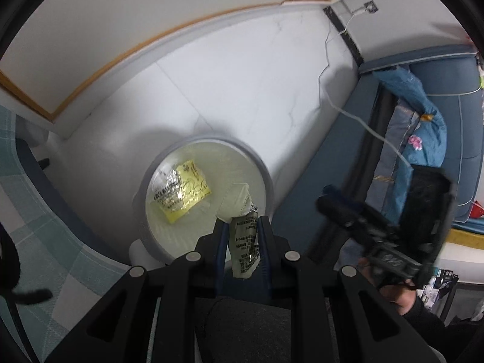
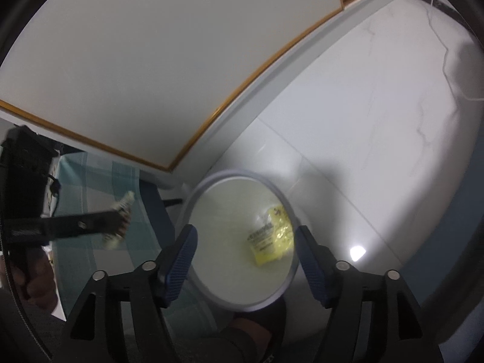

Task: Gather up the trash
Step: 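Open the right tool over the bin while the left tool opens, dropping both items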

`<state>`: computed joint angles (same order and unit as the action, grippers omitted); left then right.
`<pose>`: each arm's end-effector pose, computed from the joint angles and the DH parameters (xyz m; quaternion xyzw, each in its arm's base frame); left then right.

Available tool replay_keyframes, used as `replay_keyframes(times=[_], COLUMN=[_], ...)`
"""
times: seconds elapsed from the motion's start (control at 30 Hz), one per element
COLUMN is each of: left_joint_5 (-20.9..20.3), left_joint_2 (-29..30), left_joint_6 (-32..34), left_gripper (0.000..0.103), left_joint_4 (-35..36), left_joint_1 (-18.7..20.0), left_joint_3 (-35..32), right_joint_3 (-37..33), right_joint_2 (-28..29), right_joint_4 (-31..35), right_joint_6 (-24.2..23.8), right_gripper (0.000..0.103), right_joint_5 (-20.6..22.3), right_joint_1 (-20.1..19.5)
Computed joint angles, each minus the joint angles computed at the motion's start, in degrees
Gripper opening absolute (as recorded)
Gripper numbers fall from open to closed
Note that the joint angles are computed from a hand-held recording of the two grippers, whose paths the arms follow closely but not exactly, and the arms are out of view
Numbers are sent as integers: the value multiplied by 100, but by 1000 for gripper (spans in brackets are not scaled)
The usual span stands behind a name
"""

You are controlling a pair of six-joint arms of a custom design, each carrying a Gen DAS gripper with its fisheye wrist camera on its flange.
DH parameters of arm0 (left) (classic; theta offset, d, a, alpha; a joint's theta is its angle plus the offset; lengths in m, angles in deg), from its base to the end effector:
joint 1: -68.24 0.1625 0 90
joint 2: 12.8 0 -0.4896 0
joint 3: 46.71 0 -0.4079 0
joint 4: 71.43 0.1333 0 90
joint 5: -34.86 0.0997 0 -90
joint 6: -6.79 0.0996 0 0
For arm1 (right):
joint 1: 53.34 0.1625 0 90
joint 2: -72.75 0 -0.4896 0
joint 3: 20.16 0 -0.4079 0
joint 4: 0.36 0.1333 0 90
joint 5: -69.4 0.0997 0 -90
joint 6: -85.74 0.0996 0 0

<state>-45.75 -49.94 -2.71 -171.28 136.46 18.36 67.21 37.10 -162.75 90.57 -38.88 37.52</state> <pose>-0.1635 -0.8123 0.1427 0.1181 0.9772 0.1290 0.1201 0.1137 -0.7756 0.0744 -0.0621 -0.9697 0.1847 0.1473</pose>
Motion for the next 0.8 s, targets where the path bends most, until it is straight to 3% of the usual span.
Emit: replay_keyframes(times=[0.17,0.2,0.27,0.33,0.43,0.57,0.8], left_joint_5=[270,367,466,531,709,1048,1543], left_joint_2=[70,68,22,-58,-127,-315,-539], left_joint_6=[-112,-135,-194,-211,-245,-289,-280], left_gripper=[20,25,48,56,57,72,74], left_joint_4=[280,293,193,-28,-93,-483,-957], left_joint_1=[-57,-82,-102,-112,-137,-195,-322], left_joint_3=[-50,-30,63,192,278,569,918], right_joint_3=[38,17,38,47,59,114,182], right_joint_2=[-78,-38,-38,-61,-83,-122,-190], right_joint_4=[-71,-102,-160,-160,-158,-215,-265], right_joint_6=[54,64,70,114,93,79,80], right_gripper=[70,72,73,74,75,76,77], right_joint_5=[77,61,57,75,46,40,43], right_joint_1=[-6,6,5,-4,6,26,66])
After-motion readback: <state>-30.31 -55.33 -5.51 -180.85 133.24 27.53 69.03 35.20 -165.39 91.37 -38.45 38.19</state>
